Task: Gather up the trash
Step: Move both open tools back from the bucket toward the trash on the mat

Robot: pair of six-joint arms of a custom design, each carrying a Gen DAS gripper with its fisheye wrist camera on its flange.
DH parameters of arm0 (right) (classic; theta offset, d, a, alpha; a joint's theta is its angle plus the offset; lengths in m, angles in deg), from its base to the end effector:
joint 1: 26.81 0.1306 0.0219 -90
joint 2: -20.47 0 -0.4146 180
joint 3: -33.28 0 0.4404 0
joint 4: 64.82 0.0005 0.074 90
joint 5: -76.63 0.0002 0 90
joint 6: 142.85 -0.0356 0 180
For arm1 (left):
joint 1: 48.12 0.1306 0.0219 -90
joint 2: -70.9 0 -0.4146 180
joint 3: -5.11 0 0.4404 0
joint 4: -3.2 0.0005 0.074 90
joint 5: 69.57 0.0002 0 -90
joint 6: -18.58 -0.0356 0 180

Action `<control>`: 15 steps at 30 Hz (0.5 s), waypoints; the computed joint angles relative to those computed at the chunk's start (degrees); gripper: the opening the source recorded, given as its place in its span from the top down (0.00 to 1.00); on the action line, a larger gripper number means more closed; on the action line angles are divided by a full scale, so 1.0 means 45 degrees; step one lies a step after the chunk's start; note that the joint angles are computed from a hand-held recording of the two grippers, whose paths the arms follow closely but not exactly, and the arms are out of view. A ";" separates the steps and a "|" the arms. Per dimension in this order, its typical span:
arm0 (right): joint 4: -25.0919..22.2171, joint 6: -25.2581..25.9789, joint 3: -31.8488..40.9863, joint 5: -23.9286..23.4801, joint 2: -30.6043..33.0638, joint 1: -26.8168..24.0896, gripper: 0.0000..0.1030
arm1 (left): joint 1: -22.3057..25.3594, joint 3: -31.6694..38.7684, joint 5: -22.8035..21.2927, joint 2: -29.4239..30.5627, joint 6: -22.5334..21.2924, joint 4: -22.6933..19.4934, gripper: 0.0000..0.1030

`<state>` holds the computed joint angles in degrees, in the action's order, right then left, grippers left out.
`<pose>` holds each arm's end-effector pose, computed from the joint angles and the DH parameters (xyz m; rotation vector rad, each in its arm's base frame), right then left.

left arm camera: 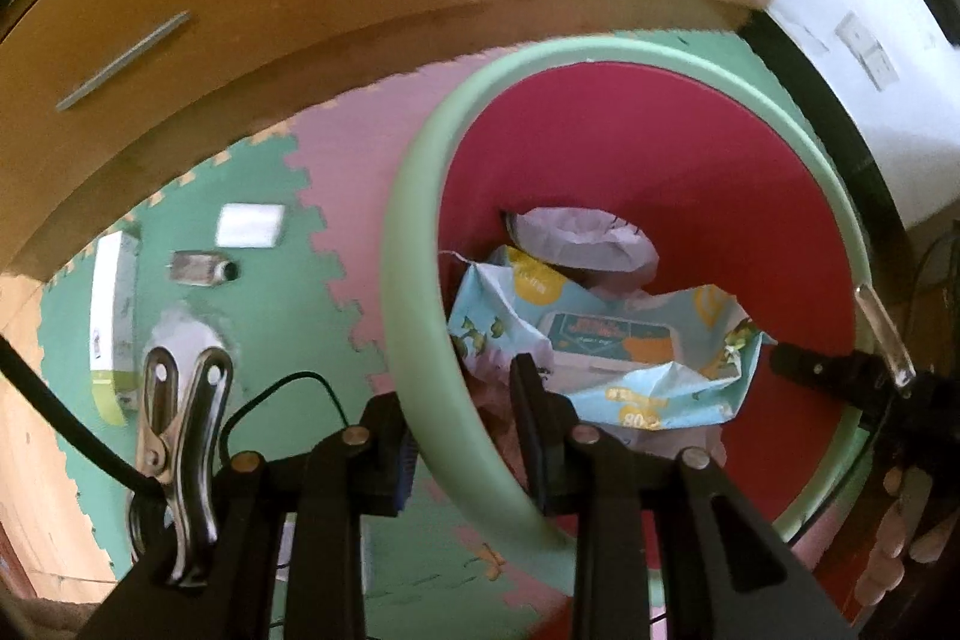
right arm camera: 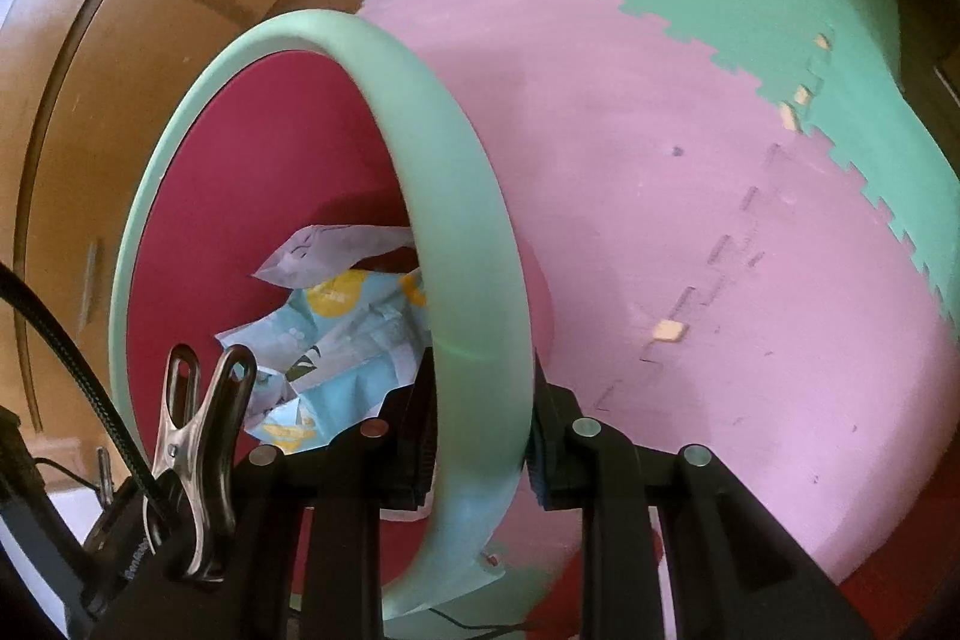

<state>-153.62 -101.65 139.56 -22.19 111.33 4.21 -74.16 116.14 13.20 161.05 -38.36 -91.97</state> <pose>0.4120 0.2535 0.5576 0.4278 2.9526 0.4560 0.4185 -0.2001 0.5969 -0.1987 2.8344 -0.0372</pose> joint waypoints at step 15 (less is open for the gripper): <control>-0.0165 0.0368 0.3364 0.0518 0.2796 0.1851 0.75 | 0.2832 -0.1138 0.0367 -0.1511 -0.0276 0.0584 0.69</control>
<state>-154.37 -99.99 154.70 -19.86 123.92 12.54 -61.42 111.02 14.85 154.25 -39.61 -89.34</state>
